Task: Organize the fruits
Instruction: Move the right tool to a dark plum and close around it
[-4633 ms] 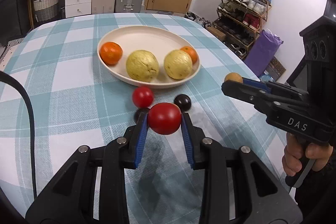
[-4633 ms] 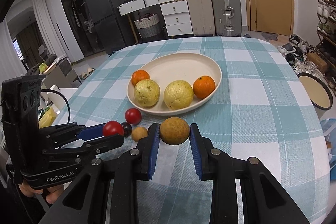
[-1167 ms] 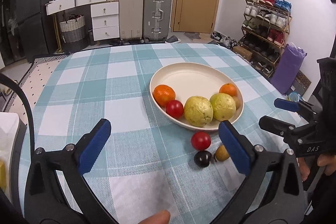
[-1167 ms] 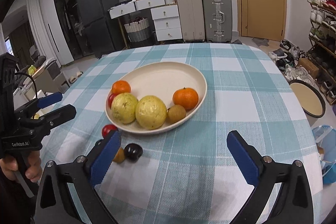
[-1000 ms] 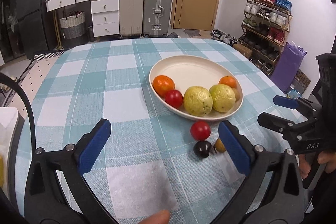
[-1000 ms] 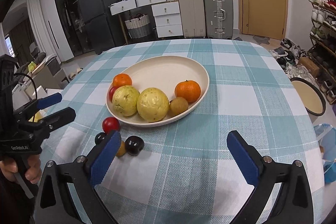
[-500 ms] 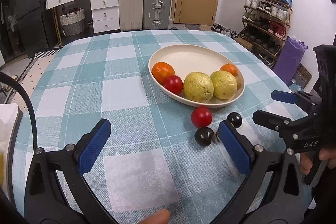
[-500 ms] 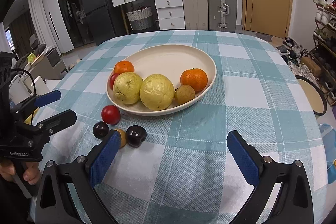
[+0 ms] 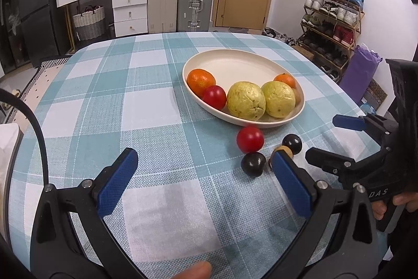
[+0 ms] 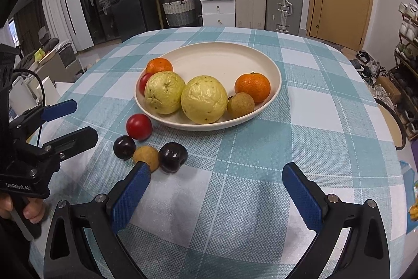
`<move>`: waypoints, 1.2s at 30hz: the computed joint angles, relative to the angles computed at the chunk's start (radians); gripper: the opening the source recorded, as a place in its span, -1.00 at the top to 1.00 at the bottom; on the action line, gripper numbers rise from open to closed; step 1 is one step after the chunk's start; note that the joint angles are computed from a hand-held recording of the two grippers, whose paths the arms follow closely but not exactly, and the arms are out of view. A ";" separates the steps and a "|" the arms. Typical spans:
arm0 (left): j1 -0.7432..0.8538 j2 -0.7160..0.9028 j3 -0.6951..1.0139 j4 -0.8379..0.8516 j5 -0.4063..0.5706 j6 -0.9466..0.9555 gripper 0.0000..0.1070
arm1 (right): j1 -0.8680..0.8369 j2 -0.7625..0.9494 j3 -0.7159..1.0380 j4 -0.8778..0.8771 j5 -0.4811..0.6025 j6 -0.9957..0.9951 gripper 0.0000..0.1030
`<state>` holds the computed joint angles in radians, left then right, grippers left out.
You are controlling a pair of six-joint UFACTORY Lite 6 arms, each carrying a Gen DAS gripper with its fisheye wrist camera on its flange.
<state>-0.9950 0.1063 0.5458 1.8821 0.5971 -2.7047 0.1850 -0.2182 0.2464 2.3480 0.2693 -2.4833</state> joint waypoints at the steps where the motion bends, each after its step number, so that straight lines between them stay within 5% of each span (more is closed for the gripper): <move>1: 0.000 -0.001 0.000 0.002 -0.001 -0.001 -0.91 | 0.006 0.001 -0.001 0.024 -0.003 -0.024 -0.99; 19: 0.035 0.032 0.011 0.060 -0.050 -0.058 -0.91 | 0.085 0.187 0.112 0.367 -0.060 -0.333 -0.99; 28: 0.065 0.044 0.014 0.108 -0.085 -0.094 -0.91 | 0.126 0.238 0.158 0.284 -0.057 -0.239 -0.97; 36: 0.085 0.046 0.009 0.134 -0.099 -0.128 -0.91 | 0.137 0.217 0.155 0.174 -0.032 -0.110 -0.42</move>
<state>-0.9099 0.1524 0.5545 2.0164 0.4978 -2.8328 0.3224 -0.0015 0.4014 2.5219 0.2375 -2.5929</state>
